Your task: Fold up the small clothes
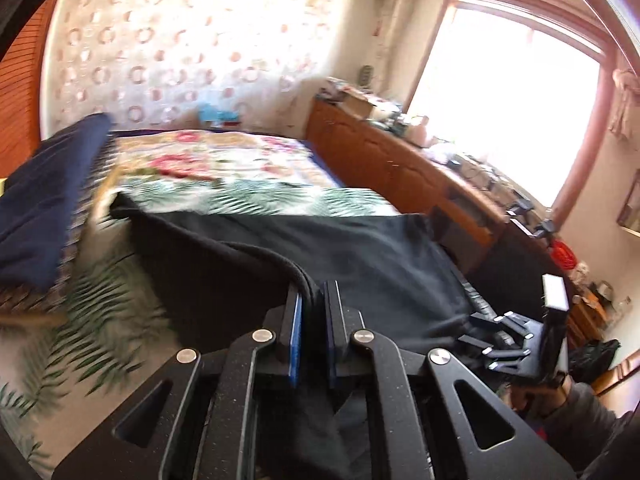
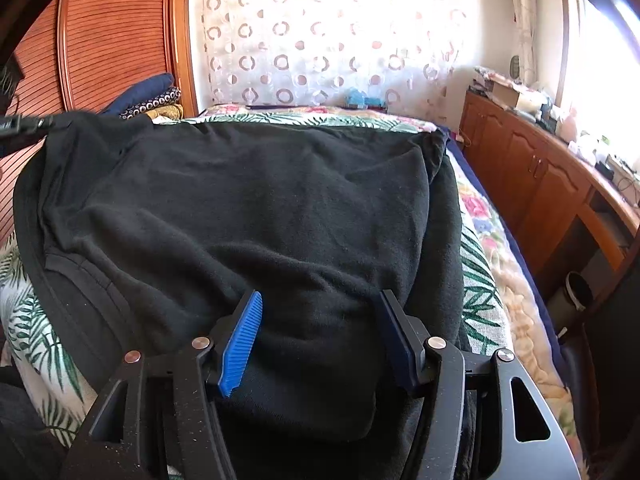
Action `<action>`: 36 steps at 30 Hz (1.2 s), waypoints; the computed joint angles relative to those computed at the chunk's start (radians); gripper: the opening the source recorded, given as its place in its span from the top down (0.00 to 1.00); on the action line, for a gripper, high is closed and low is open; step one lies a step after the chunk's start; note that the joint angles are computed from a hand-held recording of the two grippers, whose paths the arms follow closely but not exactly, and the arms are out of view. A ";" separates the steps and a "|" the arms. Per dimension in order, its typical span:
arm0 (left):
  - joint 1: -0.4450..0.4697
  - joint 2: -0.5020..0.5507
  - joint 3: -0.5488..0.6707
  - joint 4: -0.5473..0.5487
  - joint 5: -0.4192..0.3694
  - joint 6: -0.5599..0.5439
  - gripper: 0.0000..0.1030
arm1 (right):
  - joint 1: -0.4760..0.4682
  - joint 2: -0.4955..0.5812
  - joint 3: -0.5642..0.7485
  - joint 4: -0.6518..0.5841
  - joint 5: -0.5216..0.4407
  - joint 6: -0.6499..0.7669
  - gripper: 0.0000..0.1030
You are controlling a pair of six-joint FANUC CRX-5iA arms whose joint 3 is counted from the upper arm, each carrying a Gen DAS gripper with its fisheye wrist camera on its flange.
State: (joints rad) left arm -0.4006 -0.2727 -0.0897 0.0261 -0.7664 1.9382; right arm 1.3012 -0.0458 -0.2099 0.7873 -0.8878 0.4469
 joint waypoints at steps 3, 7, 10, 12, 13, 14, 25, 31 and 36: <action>-0.022 0.063 0.052 0.047 0.006 -0.065 0.90 | -0.005 -0.007 0.014 -0.040 0.000 0.036 0.41; -0.084 0.114 0.125 -0.014 -0.030 -0.042 0.90 | -0.007 -0.015 0.010 -0.057 0.008 0.050 0.41; -0.078 0.133 0.141 -0.005 -0.068 -0.034 0.84 | -0.006 -0.012 0.013 -0.059 0.011 0.057 0.41; -0.075 0.134 0.144 -0.020 -0.090 -0.019 0.78 | -0.006 -0.007 0.024 -0.070 0.010 0.069 0.41; -0.074 0.127 0.139 -0.035 -0.092 -0.005 0.70 | -0.006 -0.003 0.029 -0.067 0.008 0.068 0.41; -0.076 0.120 0.135 -0.048 -0.091 0.007 0.66 | -0.006 0.000 0.034 -0.066 0.008 0.070 0.41; -0.080 0.017 0.061 -0.203 -0.133 0.107 0.23 | -0.001 0.063 0.134 -0.116 0.062 0.186 0.41; -0.101 -0.023 0.051 -0.318 -0.208 0.210 0.23 | 0.004 0.123 0.220 -0.161 0.102 0.282 0.41; -0.104 -0.058 0.030 -0.361 -0.238 0.252 0.23 | 0.011 0.188 0.309 -0.208 0.109 0.387 0.41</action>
